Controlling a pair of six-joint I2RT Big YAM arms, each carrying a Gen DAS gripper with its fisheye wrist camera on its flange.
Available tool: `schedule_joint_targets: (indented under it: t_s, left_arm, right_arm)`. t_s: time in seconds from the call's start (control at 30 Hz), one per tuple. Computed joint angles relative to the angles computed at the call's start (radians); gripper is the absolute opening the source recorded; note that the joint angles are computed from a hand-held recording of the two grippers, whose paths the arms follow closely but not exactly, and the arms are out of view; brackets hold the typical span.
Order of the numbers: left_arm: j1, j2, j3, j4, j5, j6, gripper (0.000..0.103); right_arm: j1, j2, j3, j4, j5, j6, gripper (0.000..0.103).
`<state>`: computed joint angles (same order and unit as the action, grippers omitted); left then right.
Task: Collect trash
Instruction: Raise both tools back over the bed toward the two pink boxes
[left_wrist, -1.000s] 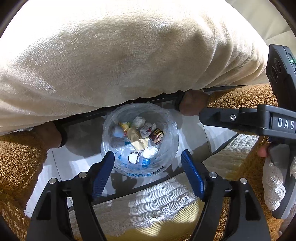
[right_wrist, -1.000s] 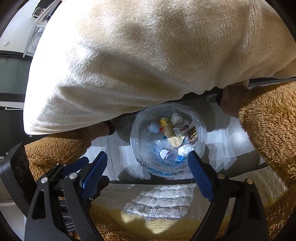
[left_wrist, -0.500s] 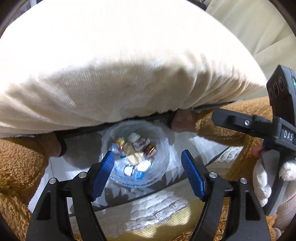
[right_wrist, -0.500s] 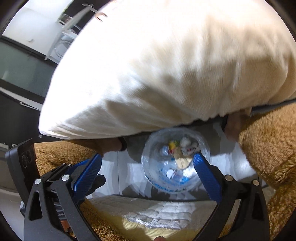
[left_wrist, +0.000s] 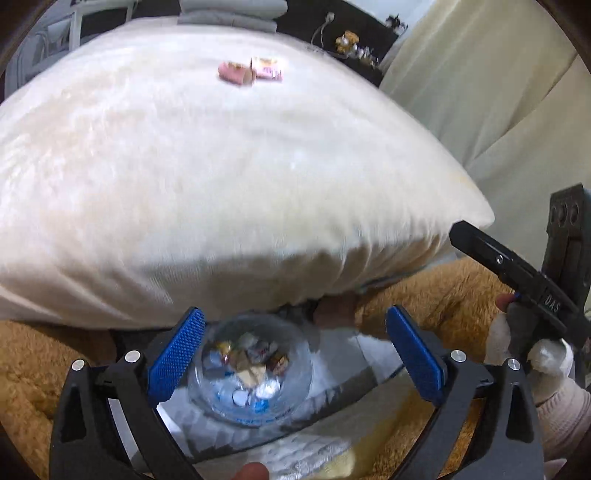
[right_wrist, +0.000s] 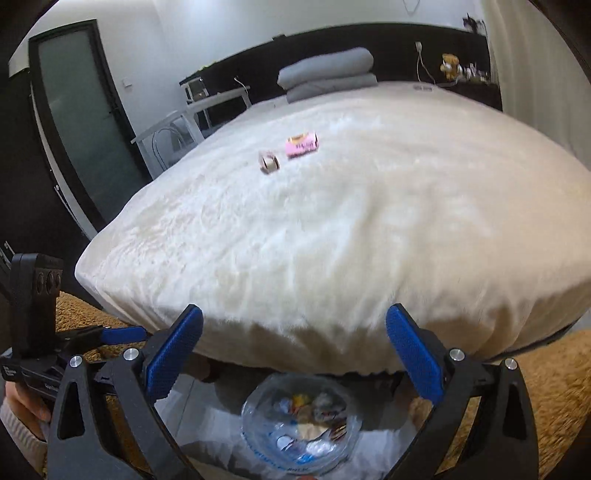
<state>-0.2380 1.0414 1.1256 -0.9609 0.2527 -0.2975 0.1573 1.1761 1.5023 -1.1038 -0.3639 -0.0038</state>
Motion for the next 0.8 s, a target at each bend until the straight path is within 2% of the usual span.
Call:
schedule_joint_targets:
  t_s: [0.1,0.27,0.57,0.8]
  left_arm:
    - [0.029,-0.002,0.025,0.033,0.001,-0.001,0.096]
    - [0.091,0.034,0.101,0.050,0.007,0.014,0.096]
    - [0.182,0.161,0.270,0.032,0.010,0.079,0.096]
    - [0.209,0.282,0.389,0.007,-0.022,0.145,0.096]
  right_arm:
    - [-0.005,0.030,0.057,-0.003,-0.007,-0.044,0.098]
    - [-0.002,0.113,0.167,-0.017,-0.021,-0.061,0.098]
    - [0.050,0.285,0.361,0.032,0.062,-0.101,0.098]
    - [0.085,0.506,0.618,-0.065,0.085,-0.108,0.098]
